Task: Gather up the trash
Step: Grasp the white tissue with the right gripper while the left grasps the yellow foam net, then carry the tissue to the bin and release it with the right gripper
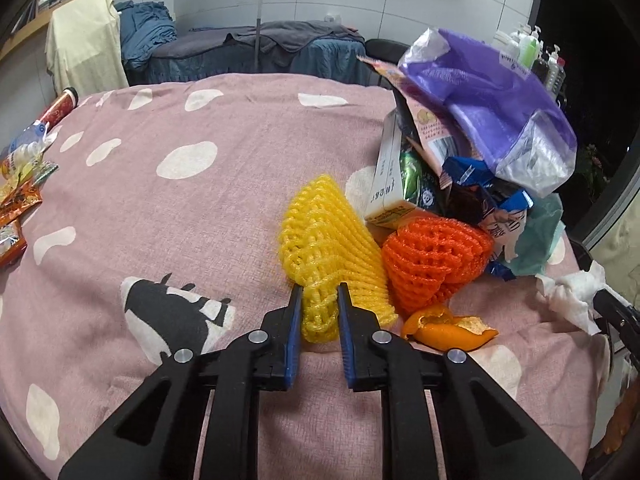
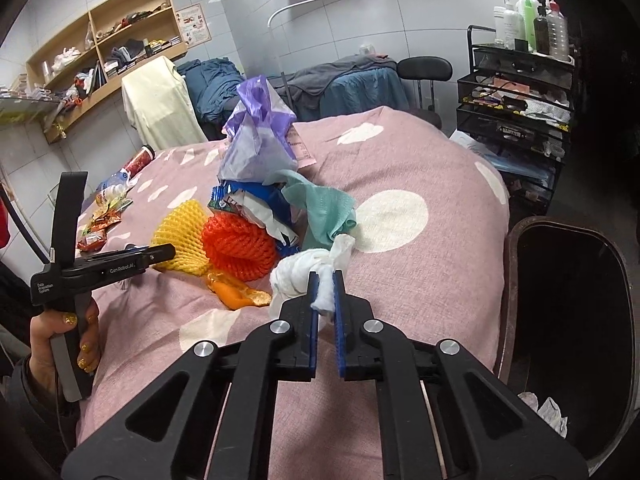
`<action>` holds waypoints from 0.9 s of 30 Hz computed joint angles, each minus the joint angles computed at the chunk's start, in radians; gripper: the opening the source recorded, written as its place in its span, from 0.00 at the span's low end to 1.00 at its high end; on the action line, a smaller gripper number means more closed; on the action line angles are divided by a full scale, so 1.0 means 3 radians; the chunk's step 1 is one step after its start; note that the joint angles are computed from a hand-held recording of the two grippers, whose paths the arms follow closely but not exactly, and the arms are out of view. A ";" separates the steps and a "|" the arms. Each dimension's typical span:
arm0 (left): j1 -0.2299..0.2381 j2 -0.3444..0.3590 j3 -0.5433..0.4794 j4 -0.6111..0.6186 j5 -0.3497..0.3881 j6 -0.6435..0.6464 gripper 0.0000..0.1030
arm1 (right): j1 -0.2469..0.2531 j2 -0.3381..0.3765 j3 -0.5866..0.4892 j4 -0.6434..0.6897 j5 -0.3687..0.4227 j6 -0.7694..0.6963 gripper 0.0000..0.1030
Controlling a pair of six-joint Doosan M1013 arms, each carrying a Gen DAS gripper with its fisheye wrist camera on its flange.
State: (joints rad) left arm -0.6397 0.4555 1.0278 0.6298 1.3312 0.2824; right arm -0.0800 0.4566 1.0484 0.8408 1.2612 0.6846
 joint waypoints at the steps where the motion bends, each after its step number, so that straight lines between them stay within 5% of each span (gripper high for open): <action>1: -0.0011 -0.0010 0.0009 0.0031 -0.0005 -0.0035 0.16 | -0.0011 -0.0006 0.0005 0.0023 -0.0004 0.0000 0.07; 15: -0.0314 -0.0090 -0.0085 0.0766 -0.0073 -0.0356 0.16 | -0.0142 -0.0130 0.0077 0.0302 -0.0196 -0.0123 0.07; 27: -0.0374 0.0257 -0.0635 0.0593 -0.0379 0.0302 0.16 | -0.0218 -0.0147 0.0072 0.0081 -0.0858 0.0223 0.07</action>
